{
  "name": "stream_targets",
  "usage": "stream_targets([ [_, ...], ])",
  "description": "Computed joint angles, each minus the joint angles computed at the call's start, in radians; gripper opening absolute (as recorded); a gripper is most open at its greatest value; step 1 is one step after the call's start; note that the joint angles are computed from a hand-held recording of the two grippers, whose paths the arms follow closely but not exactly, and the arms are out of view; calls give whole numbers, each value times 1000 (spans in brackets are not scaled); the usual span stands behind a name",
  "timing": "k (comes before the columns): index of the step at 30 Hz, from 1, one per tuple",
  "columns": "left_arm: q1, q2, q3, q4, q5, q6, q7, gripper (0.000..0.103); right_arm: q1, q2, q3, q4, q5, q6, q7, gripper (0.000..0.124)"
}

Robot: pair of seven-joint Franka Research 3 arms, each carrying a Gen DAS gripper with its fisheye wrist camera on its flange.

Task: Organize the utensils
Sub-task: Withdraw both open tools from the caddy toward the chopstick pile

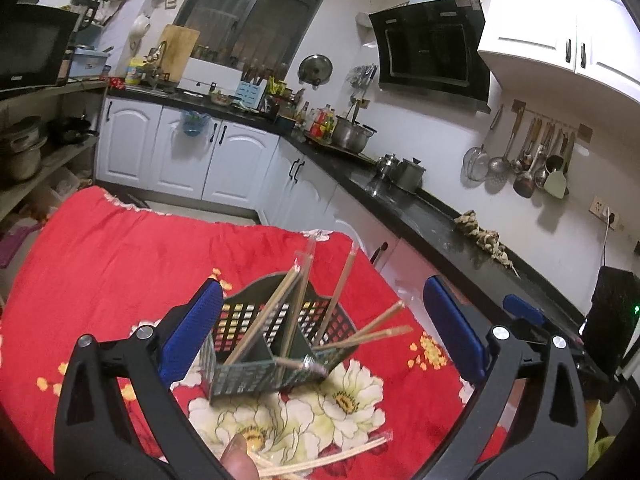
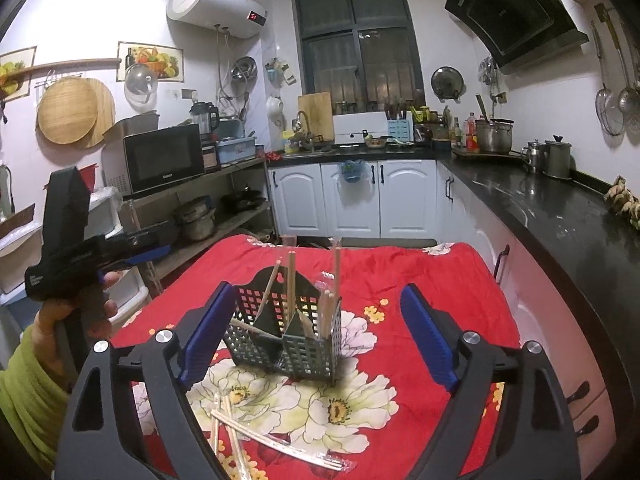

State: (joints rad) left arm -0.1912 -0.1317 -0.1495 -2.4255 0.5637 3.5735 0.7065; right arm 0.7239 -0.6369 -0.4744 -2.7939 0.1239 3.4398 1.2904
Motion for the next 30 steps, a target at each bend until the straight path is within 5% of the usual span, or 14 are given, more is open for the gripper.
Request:
stream_targets([
  [30,-8,-108,3,-262,-125,18,31,92,15,12,16,-81,22,-30,-3,84],
])
